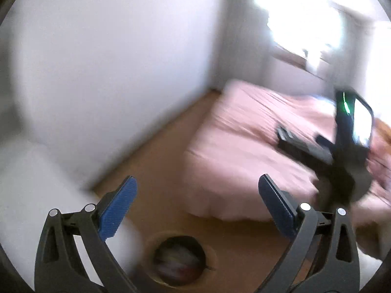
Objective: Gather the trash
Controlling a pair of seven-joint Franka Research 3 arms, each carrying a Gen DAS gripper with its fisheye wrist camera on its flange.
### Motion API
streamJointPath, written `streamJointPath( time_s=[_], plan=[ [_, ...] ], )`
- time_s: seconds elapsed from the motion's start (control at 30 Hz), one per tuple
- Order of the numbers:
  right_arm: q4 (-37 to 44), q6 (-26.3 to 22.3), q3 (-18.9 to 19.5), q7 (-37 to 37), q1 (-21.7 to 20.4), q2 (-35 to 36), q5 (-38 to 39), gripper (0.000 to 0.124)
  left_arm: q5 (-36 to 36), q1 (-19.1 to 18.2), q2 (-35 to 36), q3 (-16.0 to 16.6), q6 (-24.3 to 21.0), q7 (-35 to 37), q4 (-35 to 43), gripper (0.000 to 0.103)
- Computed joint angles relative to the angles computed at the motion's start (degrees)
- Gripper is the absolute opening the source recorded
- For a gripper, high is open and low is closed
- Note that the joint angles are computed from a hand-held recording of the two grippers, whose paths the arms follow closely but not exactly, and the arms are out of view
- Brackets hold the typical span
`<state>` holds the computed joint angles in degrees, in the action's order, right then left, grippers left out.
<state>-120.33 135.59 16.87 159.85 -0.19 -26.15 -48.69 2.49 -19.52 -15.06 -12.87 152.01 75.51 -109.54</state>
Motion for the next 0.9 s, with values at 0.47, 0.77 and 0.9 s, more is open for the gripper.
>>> streamJointPath(
  time_s=[0.47,0.77,0.9],
  plan=[
    [40.26,13.38,7.2,-34.3,26.19,41.31,17.7,0.096,28.21,28.07,-33.89,6.76,-28.28,-24.28,-22.63,0.096],
    [59.82,0.97,-0.18,-34.92,41.61,54.59,15.58,0.096,27.78,32.62,-37.1,14.31,-27.24,-19.78,-27.37,0.096],
    [62.01,0.36,-4.66,-33.79,45.17,56.04,14.58,0.096,26.8,33.53,-36.82,15.56,-25.63,-17.05,-28.5,0.096]
  ],
)
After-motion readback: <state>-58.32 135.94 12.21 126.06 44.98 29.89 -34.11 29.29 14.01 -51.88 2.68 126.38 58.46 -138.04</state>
